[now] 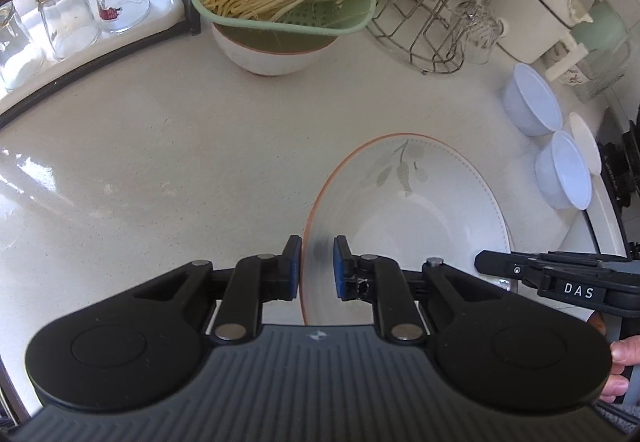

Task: Organize plates and bowls
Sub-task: 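Lower the leaf-pattern plate onto the plate stack and open both grippers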

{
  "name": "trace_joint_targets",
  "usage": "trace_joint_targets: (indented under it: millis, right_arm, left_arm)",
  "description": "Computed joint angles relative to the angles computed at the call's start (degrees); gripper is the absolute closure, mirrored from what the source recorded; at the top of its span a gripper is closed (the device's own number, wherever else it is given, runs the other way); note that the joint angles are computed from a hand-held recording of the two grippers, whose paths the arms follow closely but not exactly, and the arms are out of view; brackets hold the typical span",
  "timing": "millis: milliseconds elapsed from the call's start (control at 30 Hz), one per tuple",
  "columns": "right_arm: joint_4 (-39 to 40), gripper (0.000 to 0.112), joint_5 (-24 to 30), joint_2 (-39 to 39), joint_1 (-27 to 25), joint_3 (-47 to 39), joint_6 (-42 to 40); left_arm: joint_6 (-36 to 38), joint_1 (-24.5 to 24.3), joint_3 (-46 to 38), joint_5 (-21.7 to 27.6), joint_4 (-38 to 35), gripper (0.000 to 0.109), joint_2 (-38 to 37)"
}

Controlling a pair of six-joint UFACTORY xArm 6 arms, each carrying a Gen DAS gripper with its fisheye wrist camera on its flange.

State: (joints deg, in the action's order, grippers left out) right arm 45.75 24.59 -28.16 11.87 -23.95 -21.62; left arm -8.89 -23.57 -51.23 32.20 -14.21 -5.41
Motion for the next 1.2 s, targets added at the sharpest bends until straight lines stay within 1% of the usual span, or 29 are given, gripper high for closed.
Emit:
trace_joint_targets:
  millis: [133, 300, 467, 600, 867, 933, 1100, 1200]
  right_arm:
    - [0.25, 0.098, 0.87, 1.05, -0.74, -0.76, -0.84]
    - [0.63, 0.098, 0.47, 1.54, -1.10, -1.20, -2.97]
    - [-1.52, 0.099, -0.34, 1.13, -1.24, -1.24, -3.08]
    - [-0.85, 0.100, -0.34, 1.04, -1.66, -1.29, -4.28]
    - [-2.05, 0.100, -1.36, -0.69, -1.79, -0.51, -4.67]
    - [-2.05, 0.100, -1.69, -1.15, -1.82, -0.27, -5.18]
    - [-4.25, 0.099, -2.73, -1.55, -1.36, -0.12, -5.08]
    - [-6.13, 0.099, -4.21, -2.17, -1.28, 0.36, -4.22]
  left_arm:
    - [-3.05, -0.61, 0.01, -0.03, 2.58, 0.091, 0.25]
    - [-7.12, -1.42, -0.23, -0.08, 6.35, 0.090, 0.75]
    - [-10.25, -2.27, 0.83, -2.02, 10.41, 0.090, 0.01]
    - [-12.17, -2.34, 1.25, -2.37, 10.87, 0.090, -0.30]
    - [-13.15, -2.81, 2.10, -2.95, 9.80, 0.090, -0.97]
    - [-14.29, -3.10, 2.42, -3.22, 10.49, 0.090, -1.16]
    - [-16.85, -3.23, 3.38, -4.02, 11.33, 0.090, -2.06]
    - [-19.41, -3.11, 5.19, -5.49, 11.01, 0.090, -3.69]
